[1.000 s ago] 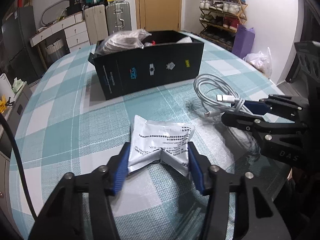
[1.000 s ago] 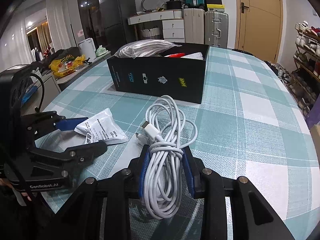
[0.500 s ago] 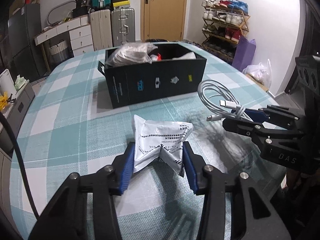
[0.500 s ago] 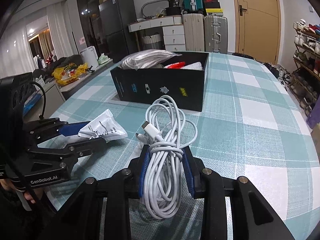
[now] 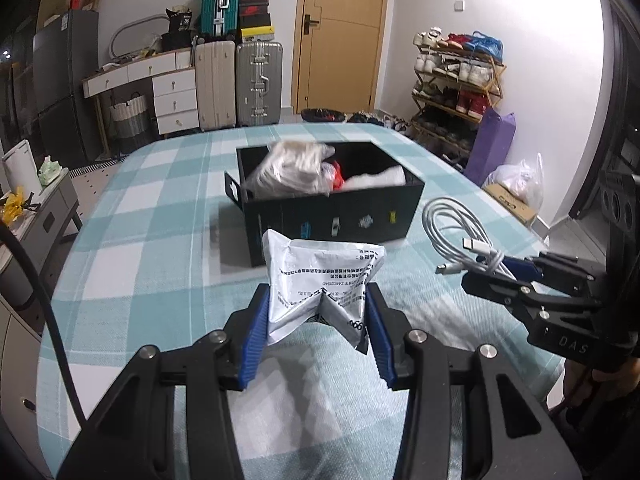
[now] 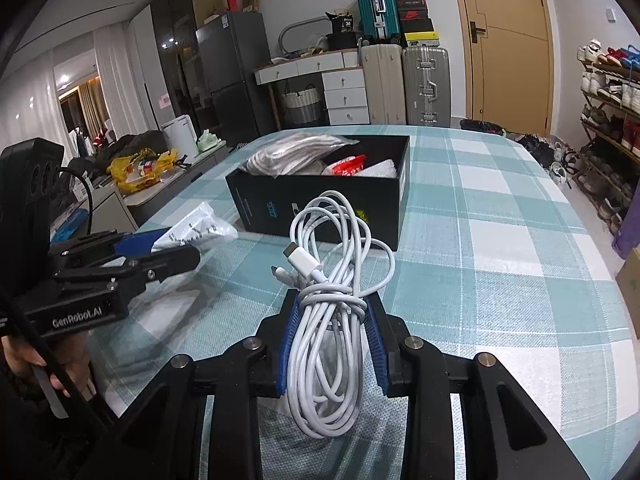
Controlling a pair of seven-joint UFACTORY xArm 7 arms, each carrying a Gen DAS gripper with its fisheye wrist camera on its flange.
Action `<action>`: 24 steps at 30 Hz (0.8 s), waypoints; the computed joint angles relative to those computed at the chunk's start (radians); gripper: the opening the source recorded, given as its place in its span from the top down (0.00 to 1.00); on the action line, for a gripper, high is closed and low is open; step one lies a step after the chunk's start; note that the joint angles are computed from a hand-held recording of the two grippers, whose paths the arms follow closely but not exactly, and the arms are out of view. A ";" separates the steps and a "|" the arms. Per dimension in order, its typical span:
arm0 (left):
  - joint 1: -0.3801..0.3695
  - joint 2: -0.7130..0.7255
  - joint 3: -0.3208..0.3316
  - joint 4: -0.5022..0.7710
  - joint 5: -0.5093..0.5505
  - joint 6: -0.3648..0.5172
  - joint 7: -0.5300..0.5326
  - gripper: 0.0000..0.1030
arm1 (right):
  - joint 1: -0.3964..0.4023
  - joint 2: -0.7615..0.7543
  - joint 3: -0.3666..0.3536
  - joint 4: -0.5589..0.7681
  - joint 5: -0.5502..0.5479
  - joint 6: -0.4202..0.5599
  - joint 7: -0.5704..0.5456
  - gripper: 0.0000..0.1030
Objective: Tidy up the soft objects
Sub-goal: 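Carry the foil packet into the box with the left tool while the right tool lowers the cable in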
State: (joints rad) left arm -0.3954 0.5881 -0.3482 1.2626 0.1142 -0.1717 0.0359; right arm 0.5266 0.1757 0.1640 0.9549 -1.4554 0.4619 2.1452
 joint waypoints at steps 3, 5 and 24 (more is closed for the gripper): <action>0.005 -0.004 -0.004 0.011 0.003 -0.007 0.000 0.57 | -0.002 -0.021 0.001 -0.006 -0.009 0.003 0.015 0.69; 0.007 -0.006 -0.005 0.019 0.003 -0.010 -0.003 0.57 | -0.008 -0.037 0.002 -0.010 -0.018 0.002 0.030 0.69; 0.017 0.013 -0.013 0.132 -0.001 0.017 -0.005 0.57 | -0.080 -0.100 0.007 0.041 0.012 -0.013 -0.031 0.69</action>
State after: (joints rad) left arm -0.3787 0.6013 -0.3617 1.3951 0.1132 -0.1547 0.0312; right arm 0.4471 0.0753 0.1712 0.9957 -1.4432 0.4485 2.1146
